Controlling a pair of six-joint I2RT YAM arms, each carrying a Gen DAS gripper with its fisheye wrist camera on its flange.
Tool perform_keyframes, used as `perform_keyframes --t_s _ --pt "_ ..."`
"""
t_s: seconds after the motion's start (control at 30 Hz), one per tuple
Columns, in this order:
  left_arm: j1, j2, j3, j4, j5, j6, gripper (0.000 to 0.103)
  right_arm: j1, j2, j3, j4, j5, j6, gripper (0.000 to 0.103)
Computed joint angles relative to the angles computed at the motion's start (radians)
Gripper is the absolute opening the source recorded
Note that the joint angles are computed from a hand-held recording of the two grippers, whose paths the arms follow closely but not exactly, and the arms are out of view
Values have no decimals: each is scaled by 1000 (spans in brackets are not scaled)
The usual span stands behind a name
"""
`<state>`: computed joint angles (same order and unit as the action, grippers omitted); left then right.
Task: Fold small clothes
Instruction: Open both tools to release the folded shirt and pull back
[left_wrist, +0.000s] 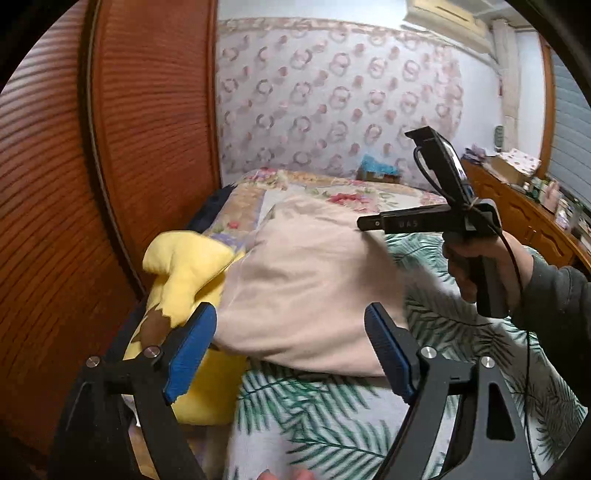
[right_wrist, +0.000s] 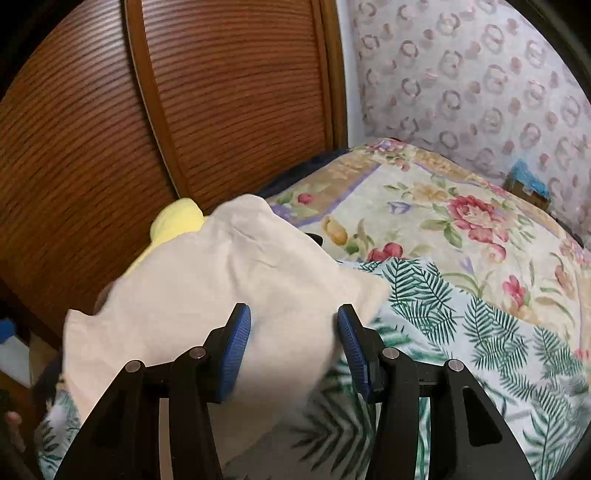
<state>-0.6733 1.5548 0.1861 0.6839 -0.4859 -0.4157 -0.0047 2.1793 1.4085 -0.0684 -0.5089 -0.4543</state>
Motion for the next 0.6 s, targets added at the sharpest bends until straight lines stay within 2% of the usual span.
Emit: perform_keyframes --t_s 0.13,0.27,0.33,0.47,0.53,0.6 --pt "-99 -57 17 -77 -57 -8 83 -66 -162 -242 126 -56 -4 51" --pt "-216 -74 55 -153 -123 -59 83 -162 -318 -464 205 -122 -35 51" --pt "-282 -68 75 -179 -157 -88 83 -224 -410 -571 218 -159 -59 57" --pt "-403 -50 124 -241 -220 -152 83 -373 -574 -750 206 -245 -132 63" --pt "-451 -34 144 -250 -238 -172 83 -443 -629 -814 195 -279 -171 73" --pt "-498 -15 175 -281 -269 -201 83 -524 -703 -877 172 -309 -213 73"
